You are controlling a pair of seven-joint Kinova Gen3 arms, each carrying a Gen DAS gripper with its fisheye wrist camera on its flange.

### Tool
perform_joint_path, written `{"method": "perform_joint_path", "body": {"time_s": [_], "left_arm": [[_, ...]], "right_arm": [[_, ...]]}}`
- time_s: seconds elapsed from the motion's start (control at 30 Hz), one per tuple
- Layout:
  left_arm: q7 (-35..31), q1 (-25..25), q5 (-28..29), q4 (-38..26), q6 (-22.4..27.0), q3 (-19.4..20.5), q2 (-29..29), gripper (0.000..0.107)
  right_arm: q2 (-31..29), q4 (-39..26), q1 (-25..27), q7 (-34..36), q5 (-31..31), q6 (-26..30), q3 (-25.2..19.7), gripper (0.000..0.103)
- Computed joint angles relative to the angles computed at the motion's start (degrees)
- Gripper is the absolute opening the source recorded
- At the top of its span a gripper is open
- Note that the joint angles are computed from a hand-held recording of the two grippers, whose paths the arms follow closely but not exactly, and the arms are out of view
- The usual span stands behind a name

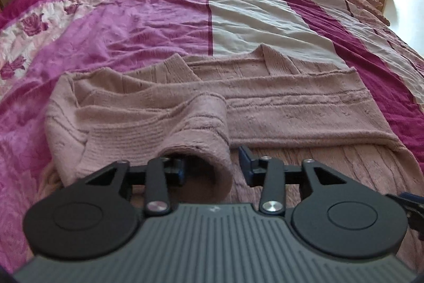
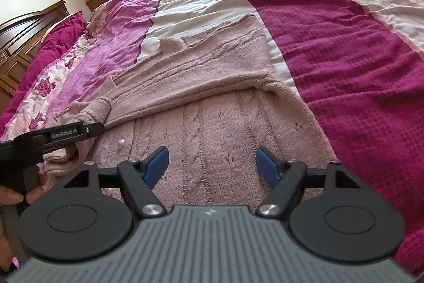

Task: Fold small clothes
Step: 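Lay the sleeve across the cardigan body and open the left tool, then move the right tool to the cardigan side edge and close on it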

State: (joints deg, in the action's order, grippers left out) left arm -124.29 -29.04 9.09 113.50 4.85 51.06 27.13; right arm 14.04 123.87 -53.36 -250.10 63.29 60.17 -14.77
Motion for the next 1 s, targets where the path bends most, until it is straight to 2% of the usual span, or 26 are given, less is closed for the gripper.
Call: {"method": "perform_joint_path", "body": {"time_s": [0.1,0.3,0.43,0.6,0.77,1.0], "left_arm": [[-1.04,-2.03,0.64,-0.46,2.75,1.28,-0.57,0.054],[-6.56,-6.66,4.65,-1.63,8.40,3.52,-1.92,0.061],[-8.88,-8.14,7.79,-1.48,9.57,2.47,-4.37,0.067],[-12.30,-10.22,11.59,-1.82,10.38,0.90,-6.67,0.067],[-14.23,-8.98,14.48,-2.05,9.68,-3.94,-8.45,0.067],[-14.32,-2.75,16.76,-3.07,9.85,-14.46,-8.91,0.067]], "right_arm": [[0.02,-0.01,0.04,0.10,0.15,-0.09,0.02,0.079],[0.03,-0.05,0.07,-0.12,0.30,-0.17,0.07,0.079],[-0.25,-0.27,0.28,0.00,0.68,-0.51,0.10,0.079],[-0.46,-0.96,1.01,1.24,1.72,-1.59,0.28,0.079],[-0.81,-1.53,2.39,2.43,4.14,-4.01,0.73,0.079],[-1.24,-2.44,5.63,3.55,8.32,-9.87,1.80,0.079]]}}
